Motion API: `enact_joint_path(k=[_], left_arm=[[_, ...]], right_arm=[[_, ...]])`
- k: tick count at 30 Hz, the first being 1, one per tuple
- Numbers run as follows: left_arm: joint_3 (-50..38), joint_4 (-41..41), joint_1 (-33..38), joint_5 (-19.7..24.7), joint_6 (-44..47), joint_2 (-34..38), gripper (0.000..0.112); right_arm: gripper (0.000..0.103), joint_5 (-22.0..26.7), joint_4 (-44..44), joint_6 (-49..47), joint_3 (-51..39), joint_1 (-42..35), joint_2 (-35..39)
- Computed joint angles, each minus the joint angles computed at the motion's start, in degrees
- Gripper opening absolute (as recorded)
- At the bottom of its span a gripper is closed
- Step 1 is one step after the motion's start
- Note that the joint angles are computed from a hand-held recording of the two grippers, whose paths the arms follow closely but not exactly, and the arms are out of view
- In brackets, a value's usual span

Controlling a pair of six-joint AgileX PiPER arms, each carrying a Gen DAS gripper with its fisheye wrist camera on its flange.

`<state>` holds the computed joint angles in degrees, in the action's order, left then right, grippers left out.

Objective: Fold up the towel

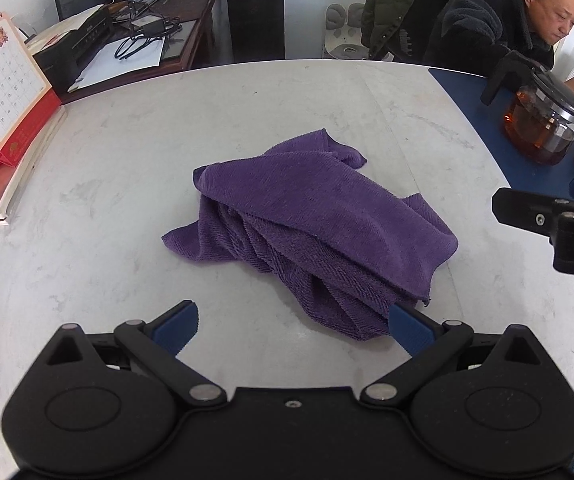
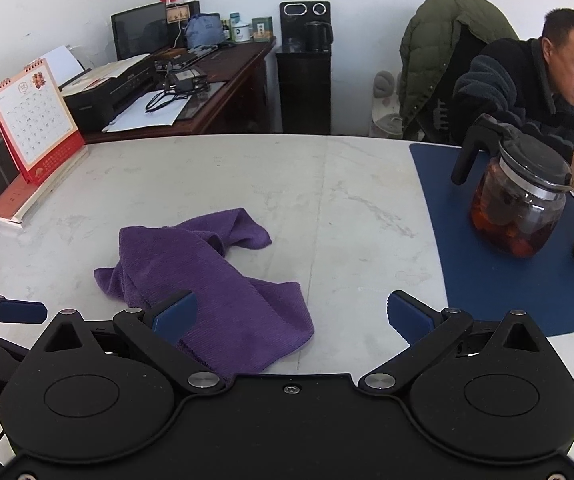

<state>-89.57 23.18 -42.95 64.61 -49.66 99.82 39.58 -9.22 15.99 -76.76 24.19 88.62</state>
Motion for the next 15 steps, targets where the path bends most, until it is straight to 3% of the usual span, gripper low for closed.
enact_joint_path(k=[15], left_arm=[[0.7, 0.0, -0.1, -0.2, -1.0, -0.2, 0.102]], right_arm=[[0.103, 2.3, 1.5, -2.6, -3.1, 0.2, 2.8]])
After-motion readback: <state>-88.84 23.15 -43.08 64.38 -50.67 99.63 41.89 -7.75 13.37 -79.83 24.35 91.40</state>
